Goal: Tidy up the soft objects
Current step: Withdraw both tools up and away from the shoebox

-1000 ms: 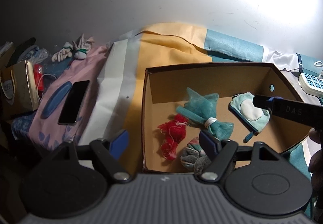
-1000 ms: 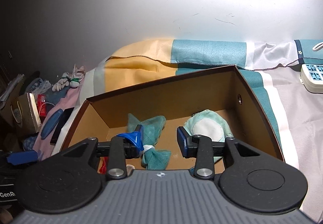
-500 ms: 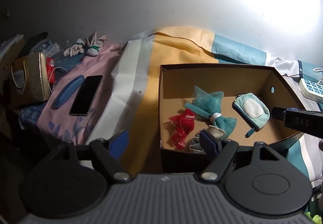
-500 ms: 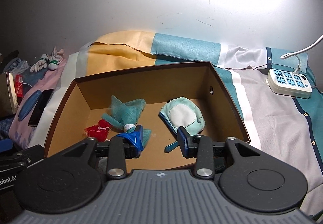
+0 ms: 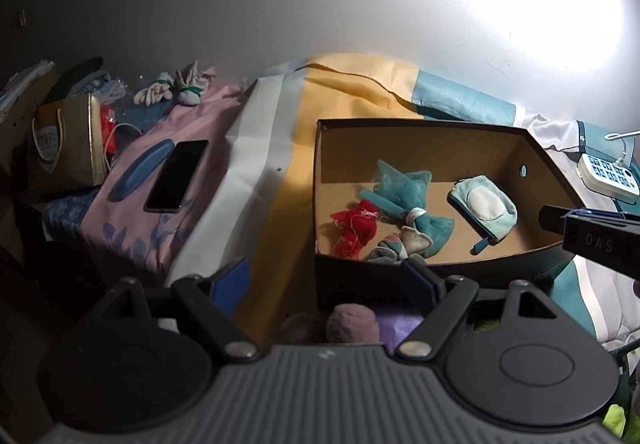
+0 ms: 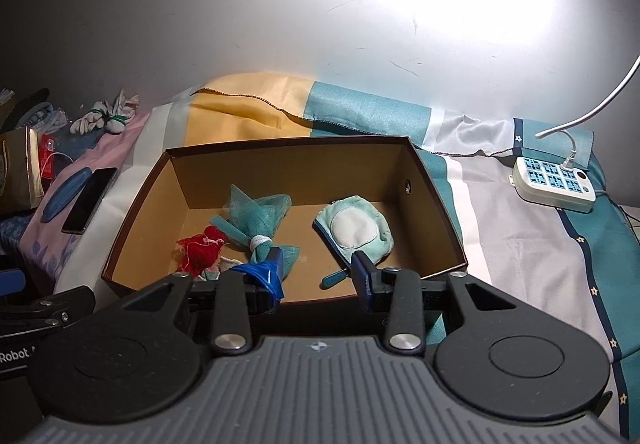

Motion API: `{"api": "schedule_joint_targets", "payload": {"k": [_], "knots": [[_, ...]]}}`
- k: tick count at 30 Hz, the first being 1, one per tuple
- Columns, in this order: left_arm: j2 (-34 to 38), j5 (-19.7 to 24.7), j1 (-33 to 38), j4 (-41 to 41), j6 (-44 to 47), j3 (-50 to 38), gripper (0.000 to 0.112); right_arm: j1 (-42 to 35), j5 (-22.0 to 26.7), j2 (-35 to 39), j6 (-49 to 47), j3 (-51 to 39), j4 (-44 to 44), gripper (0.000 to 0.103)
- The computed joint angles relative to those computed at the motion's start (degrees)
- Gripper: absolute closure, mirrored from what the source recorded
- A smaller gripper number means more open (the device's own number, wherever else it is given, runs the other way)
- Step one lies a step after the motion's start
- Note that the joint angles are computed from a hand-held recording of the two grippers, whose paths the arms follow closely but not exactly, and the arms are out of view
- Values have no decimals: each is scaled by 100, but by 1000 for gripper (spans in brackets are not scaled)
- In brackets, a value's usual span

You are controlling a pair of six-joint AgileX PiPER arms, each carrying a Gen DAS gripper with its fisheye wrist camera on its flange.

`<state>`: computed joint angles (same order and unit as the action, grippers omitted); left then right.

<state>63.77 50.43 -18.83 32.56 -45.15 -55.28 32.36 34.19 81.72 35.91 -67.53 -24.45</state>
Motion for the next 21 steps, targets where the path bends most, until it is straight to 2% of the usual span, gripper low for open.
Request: {"api": "schedule_joint_targets", "payload": {"k": [11,16,21], "knots": [[-267,499,-760,477,-646,299,30,112,90,-463,200,458,-170,83],[-334,583,-898,483,-755,434,30,34,-82,-713,-106,758,156,83],[-438,657,-1155,725,-1129,632,30,-209,-300,-1091,-930,1268,1139,83]]}}
